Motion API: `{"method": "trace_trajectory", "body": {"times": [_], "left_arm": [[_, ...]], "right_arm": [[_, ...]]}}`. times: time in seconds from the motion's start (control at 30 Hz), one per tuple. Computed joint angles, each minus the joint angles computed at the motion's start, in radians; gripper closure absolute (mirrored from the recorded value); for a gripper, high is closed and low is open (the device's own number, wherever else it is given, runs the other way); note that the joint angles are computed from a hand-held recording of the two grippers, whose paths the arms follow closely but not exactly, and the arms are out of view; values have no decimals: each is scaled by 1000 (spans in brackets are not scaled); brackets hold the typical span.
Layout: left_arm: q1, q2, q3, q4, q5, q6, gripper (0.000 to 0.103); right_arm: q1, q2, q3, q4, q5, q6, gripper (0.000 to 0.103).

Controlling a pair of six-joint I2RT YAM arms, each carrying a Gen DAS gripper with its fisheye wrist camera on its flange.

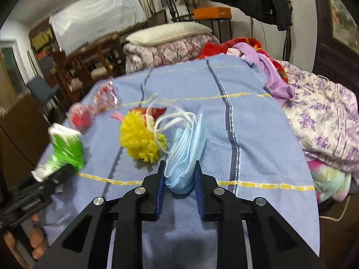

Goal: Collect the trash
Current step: 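Grasp the green tea carton with the left tool while the right tool grasps the blue face mask, then carry carton and mask to the red wastebasket and open both tools over it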

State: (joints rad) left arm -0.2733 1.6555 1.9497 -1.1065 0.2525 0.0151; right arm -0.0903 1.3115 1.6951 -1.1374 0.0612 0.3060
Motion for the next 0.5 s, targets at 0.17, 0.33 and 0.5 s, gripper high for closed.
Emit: {"method": "trace_trajectory", "body": {"times": [0.17,0.33,0.5], "left_arm": [[5,-52,-38,39,44,2,34],[-1,-196,-150,96,72,15,34],[13,-271,-149,28,140,-7,34]], "right_arm": [[50,-104,57,-21,82,-57,80],[44,-162,176,-126,116,-124,80],[-109,-180,312,-259,-25,-200,80]]}}
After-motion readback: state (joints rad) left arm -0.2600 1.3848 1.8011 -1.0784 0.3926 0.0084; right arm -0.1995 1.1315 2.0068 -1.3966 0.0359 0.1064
